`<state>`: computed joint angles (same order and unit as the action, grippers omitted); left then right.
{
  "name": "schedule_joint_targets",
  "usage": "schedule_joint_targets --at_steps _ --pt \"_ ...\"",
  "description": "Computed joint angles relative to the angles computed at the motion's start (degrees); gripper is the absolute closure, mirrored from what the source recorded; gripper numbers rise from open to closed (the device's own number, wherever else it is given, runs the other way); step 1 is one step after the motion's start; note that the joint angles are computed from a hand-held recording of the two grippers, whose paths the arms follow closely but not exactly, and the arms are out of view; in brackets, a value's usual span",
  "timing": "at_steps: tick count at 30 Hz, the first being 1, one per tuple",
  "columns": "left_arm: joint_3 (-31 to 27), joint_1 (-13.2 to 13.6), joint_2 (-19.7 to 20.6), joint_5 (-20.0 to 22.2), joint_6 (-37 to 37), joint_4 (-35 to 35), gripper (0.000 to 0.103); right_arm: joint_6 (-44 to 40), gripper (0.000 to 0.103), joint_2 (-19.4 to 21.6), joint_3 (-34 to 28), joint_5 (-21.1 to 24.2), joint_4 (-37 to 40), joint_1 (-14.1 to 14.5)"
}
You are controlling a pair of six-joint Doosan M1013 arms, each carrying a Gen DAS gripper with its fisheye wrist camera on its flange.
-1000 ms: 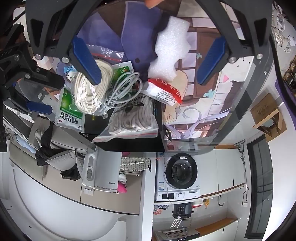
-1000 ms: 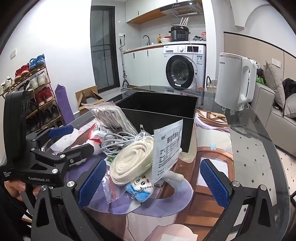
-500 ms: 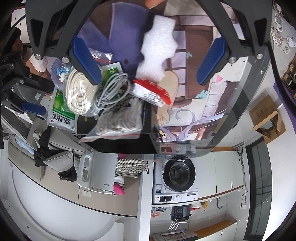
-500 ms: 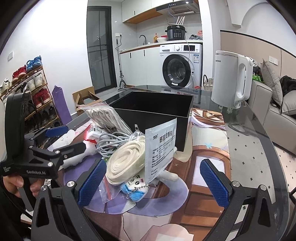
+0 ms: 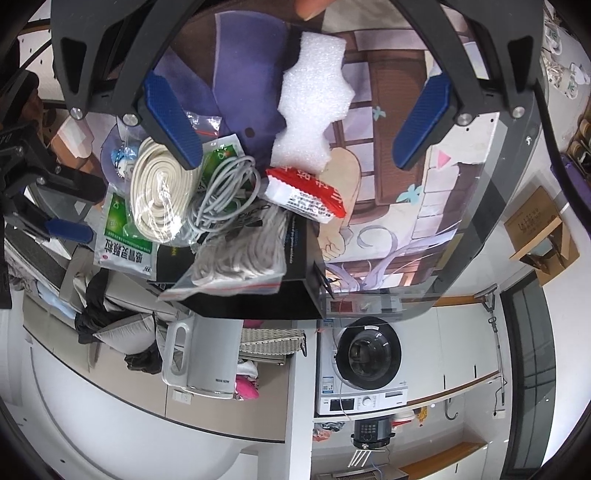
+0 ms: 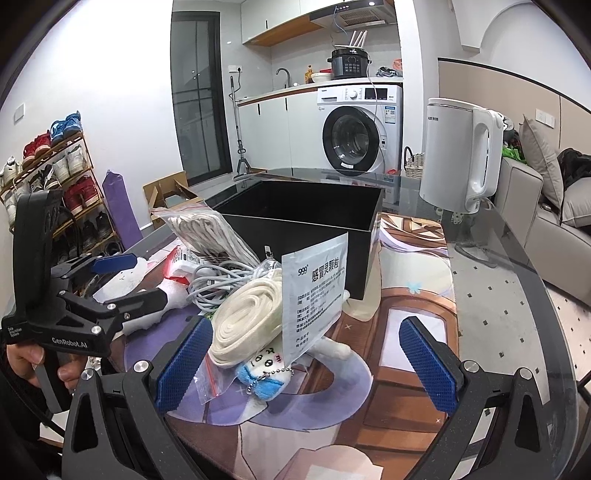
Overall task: Organize soft objects
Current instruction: 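Move the right gripper toward the green-and-white medicine packet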
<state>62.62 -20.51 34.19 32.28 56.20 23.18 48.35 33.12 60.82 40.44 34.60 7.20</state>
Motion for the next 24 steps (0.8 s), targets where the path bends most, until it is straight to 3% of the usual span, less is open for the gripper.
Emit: schedule_joint_targets --at_steps 17,24 --pt "0.26 -0.4 -0.07 -0.52 -0.36 2.37 0.0 0.23 0.0 1.65 -4.01 2.92 -2.43 0.38" --pt "-0.1 -0.18 0.12 0.49 0.99 0.84 0.0 5.15 0.0 2.0 -4.49 1.39 -5.72 0.13"
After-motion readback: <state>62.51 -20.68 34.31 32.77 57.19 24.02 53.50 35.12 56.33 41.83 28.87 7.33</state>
